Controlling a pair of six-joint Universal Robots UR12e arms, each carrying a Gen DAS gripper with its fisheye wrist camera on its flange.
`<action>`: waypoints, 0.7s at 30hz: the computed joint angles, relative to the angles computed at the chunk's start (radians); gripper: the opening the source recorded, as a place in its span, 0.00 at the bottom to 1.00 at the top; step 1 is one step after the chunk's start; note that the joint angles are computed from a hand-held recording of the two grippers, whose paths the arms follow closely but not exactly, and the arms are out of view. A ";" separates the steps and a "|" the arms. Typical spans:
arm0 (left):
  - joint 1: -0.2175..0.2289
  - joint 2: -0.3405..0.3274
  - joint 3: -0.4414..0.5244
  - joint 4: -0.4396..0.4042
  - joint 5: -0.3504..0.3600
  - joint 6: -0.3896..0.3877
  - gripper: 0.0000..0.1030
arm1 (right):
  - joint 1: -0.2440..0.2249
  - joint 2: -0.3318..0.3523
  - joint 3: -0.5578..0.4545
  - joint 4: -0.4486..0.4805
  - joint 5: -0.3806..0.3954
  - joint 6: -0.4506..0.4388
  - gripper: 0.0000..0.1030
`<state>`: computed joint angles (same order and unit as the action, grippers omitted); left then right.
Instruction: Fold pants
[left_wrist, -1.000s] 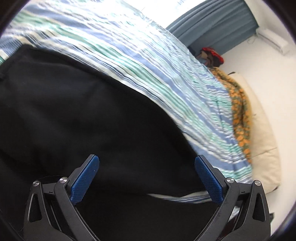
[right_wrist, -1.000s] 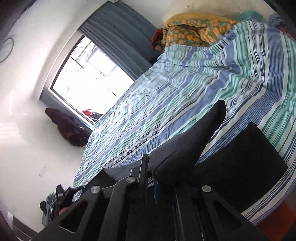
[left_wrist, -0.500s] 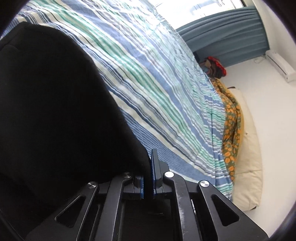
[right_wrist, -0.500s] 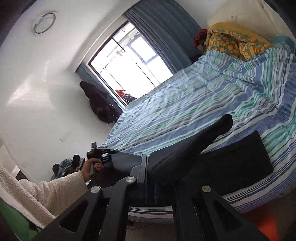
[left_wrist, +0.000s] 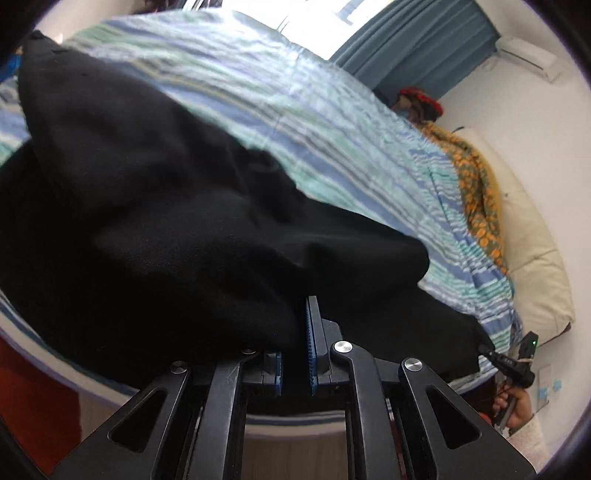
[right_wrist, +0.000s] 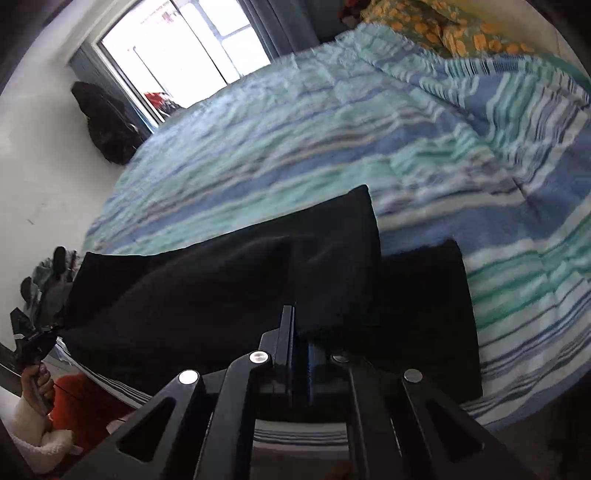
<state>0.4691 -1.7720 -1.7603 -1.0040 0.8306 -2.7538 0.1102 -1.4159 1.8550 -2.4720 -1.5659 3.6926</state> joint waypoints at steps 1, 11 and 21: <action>-0.009 0.005 -0.011 -0.008 0.024 0.009 0.08 | -0.005 0.001 0.010 0.026 0.005 0.013 0.05; -0.020 0.030 -0.029 -0.047 0.070 0.070 0.06 | -0.044 -0.063 0.132 -0.181 0.054 0.180 0.19; -0.029 0.040 -0.037 -0.081 0.087 0.133 0.11 | -0.024 -0.110 0.172 -0.207 -0.069 0.295 0.04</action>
<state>0.4405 -1.7319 -1.7974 -1.0849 0.9173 -2.6210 0.0858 -1.5258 2.0274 -2.6787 -1.6353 3.9880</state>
